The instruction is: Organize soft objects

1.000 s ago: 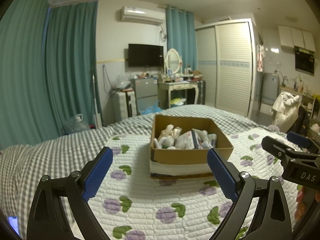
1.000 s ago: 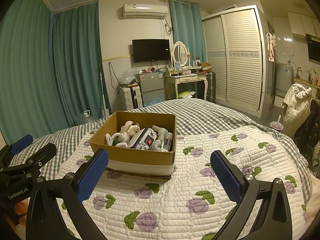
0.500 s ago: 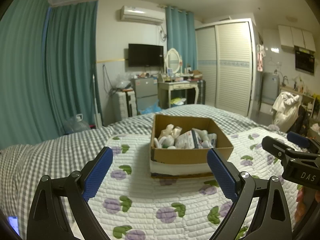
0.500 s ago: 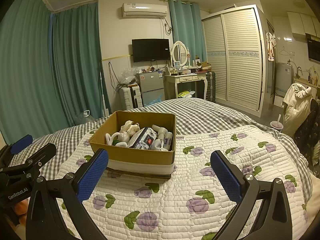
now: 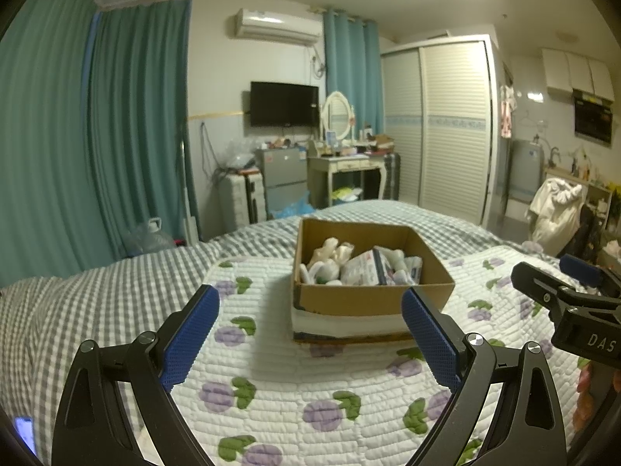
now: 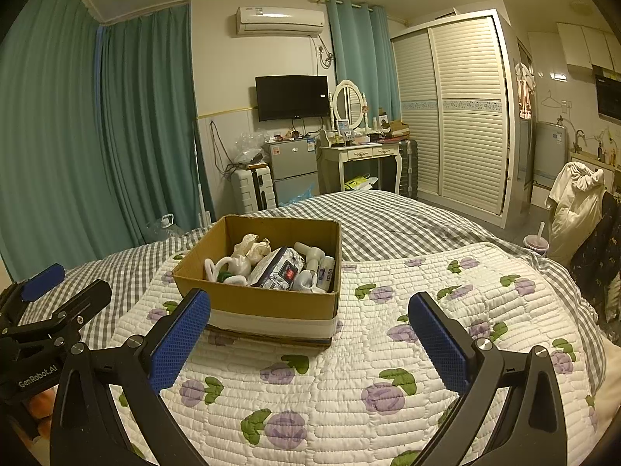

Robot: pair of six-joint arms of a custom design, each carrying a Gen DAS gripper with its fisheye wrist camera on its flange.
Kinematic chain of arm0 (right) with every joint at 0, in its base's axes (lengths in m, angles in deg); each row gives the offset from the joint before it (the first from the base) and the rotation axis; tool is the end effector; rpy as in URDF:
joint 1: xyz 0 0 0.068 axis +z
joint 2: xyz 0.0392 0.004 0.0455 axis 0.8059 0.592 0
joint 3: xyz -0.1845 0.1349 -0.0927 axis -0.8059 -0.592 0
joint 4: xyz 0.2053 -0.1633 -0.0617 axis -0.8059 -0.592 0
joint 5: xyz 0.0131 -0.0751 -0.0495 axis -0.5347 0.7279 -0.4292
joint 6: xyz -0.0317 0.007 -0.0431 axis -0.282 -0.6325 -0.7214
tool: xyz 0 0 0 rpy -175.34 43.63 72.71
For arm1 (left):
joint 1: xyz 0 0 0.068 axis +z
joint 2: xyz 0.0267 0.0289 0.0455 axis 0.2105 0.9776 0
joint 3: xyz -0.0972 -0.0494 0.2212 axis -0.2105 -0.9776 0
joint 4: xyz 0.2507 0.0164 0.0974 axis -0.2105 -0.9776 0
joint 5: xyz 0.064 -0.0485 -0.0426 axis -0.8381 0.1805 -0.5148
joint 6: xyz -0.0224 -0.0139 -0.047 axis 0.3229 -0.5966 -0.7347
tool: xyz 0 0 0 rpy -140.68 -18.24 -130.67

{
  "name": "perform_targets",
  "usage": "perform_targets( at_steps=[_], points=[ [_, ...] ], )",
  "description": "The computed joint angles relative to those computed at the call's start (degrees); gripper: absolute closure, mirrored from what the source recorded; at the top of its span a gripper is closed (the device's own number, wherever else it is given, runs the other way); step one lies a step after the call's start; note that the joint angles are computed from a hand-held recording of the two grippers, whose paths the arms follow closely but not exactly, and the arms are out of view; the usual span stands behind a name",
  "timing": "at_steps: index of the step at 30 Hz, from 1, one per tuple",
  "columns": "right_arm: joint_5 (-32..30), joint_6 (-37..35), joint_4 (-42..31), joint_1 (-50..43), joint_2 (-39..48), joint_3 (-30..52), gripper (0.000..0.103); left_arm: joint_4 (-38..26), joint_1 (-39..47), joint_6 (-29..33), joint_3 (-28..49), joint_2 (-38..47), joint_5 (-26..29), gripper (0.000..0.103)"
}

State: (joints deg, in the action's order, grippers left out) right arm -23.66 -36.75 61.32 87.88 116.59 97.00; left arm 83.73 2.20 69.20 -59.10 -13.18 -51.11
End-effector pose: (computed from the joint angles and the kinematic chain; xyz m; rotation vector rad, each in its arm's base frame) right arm 0.2962 0.1913 0.1646 -0.2609 1.9513 0.2783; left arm 0.2241 -0.0269 0.1649 -0.1928 1.9099 0.1342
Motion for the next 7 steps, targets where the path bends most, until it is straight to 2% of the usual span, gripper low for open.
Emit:
perform_targets(
  at_steps=[7],
  points=[
    [0.3, 0.2, 0.2, 0.3, 0.4, -0.1, 0.0, -0.4, 0.3, -0.2, 0.5, 0.6, 0.6, 0.006]
  ],
)
